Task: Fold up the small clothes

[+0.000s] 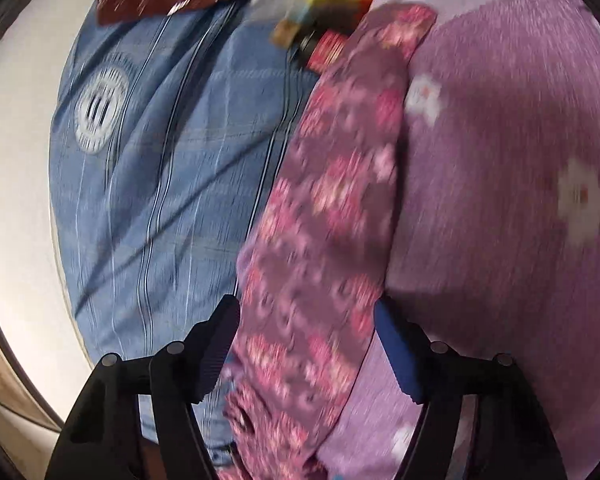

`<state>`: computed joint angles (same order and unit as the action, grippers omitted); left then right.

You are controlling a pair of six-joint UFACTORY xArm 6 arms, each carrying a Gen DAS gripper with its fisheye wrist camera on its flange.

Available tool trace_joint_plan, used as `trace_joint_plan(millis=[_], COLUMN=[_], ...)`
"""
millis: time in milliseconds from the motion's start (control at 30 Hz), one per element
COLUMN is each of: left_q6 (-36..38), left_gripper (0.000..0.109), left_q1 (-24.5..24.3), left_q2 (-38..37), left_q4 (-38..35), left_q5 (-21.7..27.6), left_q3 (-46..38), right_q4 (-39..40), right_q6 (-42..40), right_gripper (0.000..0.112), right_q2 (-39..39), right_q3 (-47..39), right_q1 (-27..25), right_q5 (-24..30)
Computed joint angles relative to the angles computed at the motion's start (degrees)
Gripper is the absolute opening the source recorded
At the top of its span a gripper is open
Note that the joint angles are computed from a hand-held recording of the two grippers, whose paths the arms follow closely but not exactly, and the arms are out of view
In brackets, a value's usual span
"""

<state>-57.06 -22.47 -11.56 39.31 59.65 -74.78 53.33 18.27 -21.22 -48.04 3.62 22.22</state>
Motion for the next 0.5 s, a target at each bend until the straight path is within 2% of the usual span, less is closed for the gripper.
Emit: trace_joint_plan(millis=[67, 167, 233, 333, 400, 433, 500], left_q6=[0.34, 1.05, 1.66, 2.29, 2.55, 2.64, 2.68], left_gripper=[0.093, 0.093, 0.093, 0.093, 0.093, 0.093, 0.093], left_q1=[0.18, 0.22, 0.26, 0.46, 0.59, 0.73, 0.93], left_q2=[0.58, 1.72, 2.57, 3.67, 4.39, 4.53, 4.73], left_q4=[-0.1, -0.12, -0.29, -0.14, -0.45, -0.68, -0.76], left_q5=[0.05, 0.26, 0.1, 0.17, 0.3, 0.14, 0.22], left_q3=[-0.3, -1.02, -1.4, -1.98, -2.54, -2.65, -2.99], right_q4=[-0.55, -4.77, -3.25, -3.23, -4.09, -6.38, -5.23], right_q6=[0.6, 3.34, 0.72, -2.13, -3.65, -2.56, -3.31], right_gripper=[0.064, 0.064, 0.059, 0.04, 0.01, 0.003, 0.003], right_q2=[1.73, 4.24, 6.3, 8.7, 10.4, 10.58, 9.49], right_q3=[-0.84, -2.47, -4.06, -5.65, -6.45, -6.13, -4.73], right_q1=[-0.64, -1.82, -2.65, -3.36, -3.55, -3.81, -3.08], right_q5=[-1.34, -4.31, -4.97, -5.77, -5.99, -5.3, -7.15])
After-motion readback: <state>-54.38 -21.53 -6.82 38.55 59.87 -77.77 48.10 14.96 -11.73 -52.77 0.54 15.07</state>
